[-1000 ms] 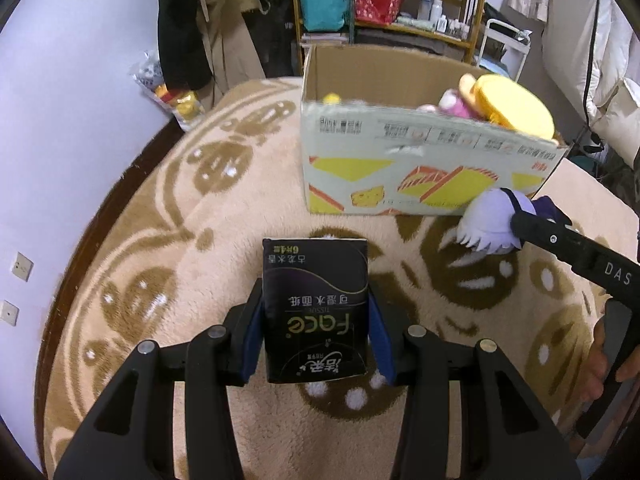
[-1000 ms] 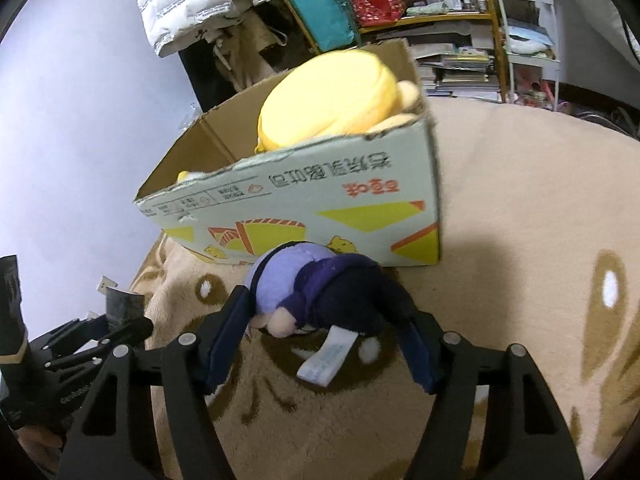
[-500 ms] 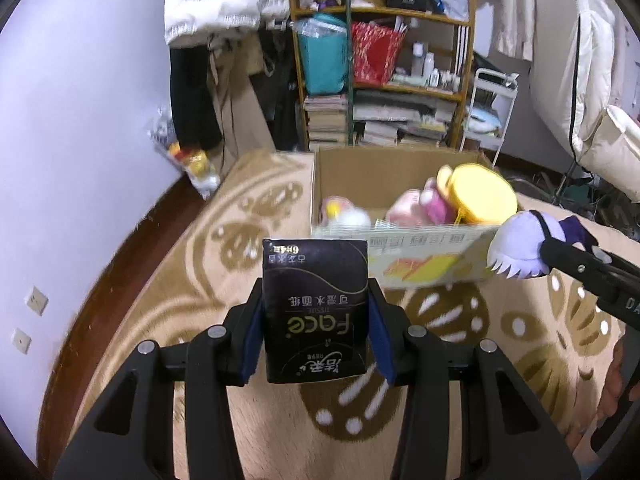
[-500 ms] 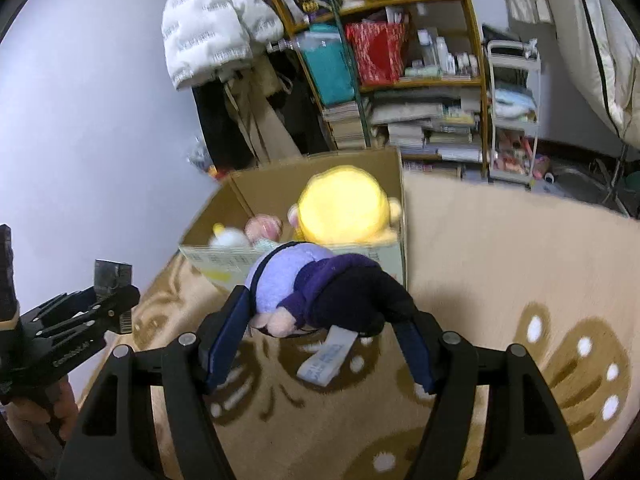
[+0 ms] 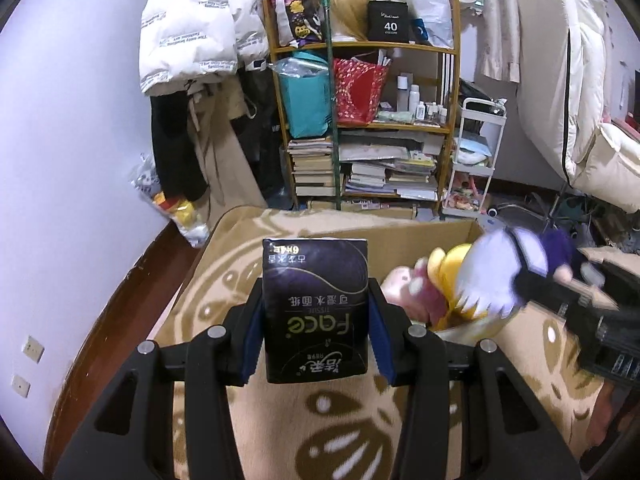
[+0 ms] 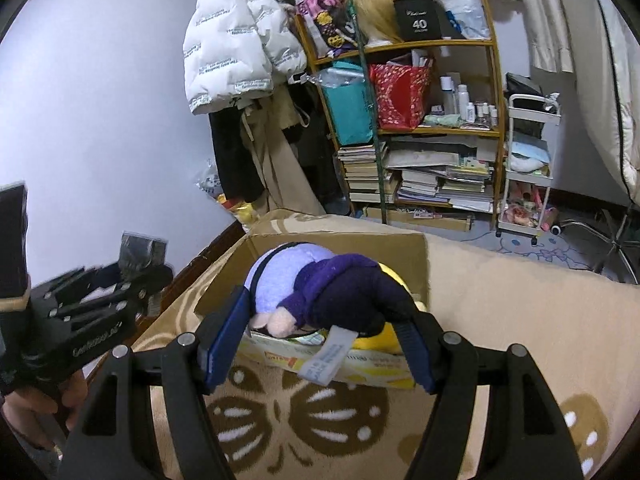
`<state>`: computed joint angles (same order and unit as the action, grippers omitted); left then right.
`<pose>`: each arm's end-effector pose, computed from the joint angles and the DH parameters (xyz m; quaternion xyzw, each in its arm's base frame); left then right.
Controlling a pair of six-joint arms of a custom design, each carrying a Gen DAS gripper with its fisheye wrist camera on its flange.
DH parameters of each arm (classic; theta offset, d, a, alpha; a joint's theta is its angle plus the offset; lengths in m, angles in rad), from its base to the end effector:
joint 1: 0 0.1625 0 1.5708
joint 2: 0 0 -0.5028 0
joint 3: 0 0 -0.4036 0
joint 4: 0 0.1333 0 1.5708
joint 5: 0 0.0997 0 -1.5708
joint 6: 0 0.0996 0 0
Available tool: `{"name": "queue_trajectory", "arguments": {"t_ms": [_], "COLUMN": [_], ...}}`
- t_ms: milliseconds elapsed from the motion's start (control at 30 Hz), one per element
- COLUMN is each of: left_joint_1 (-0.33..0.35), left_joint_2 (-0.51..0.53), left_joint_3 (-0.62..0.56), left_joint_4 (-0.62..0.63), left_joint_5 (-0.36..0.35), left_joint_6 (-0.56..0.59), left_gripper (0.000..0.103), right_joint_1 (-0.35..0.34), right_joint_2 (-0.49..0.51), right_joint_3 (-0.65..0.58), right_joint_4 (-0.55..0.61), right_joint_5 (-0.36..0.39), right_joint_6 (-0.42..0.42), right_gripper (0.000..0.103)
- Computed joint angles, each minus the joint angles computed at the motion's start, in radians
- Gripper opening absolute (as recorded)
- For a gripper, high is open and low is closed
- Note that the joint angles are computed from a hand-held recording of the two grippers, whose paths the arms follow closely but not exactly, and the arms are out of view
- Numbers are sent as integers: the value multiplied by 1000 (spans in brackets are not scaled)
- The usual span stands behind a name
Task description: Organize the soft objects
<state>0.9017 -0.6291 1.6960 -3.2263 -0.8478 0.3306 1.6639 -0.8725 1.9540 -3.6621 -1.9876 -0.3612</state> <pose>-0.2940 -0.6929 0.0982 0.3390 0.8348 -0.3245 0.2879 0.1524 -0.6317 0.2273 0.0953 -0.8568 0.4448 0.2427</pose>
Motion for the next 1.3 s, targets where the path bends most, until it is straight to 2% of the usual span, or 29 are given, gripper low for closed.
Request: {"name": "queue_trajectory", "arguments": {"t_ms": [133,267,400,533,600,667,700,733,767,800,900,967,1067,1300], "left_joint_1": [14,22,40,45,45,42,41,40,40,39,31,27,20,-8], "left_joint_2": [26,53,51,68,72,75,75,74,71,68,54,41,13,-58], "left_joint_3": [-76,-138,-176,-202,-208,-206,-206,-205,-202,-199,-187,-176,-146,-45], "left_joint_4": [84,137,225,250,265,256,254,253,246,242,235,221,181,68], "left_joint_5": [-37,-53,-107,-94,-83,-60,-49,-45,-42,-36,1,13,13,54], "left_joint_6": [-32,20,-49,-67,-45,-14,-11,-12,-11,-10,-27,-35,-43,-31], "left_gripper": [45,45,45,47,59,63,70,74,77,77,78,81,90,101], "right_joint_1": [3,-5,-7,-1,-3,-7,-9,-9,-11,-14,-18,-13,-5,21], "right_joint_2": [29,51,72,88,89,83,80,78,75,71,52,48,38,-9], "right_joint_3": [-36,-58,-92,-121,-132,-140,-144,-147,-143,-139,-115,-111,-95,-47], "right_joint_4": [24,49,66,62,84,139,171,193,198,204,195,181,151,85], "right_joint_5": [-6,-19,-38,-68,-65,-49,-43,-47,-43,-36,-15,-30,-35,-38], "right_joint_6": [-51,-87,-123,-175,-176,-162,-156,-152,-148,-139,-117,-113,-111,-122], "right_gripper": [75,76,77,79,80,81,82,82,87,94,97,103,103,103]}}
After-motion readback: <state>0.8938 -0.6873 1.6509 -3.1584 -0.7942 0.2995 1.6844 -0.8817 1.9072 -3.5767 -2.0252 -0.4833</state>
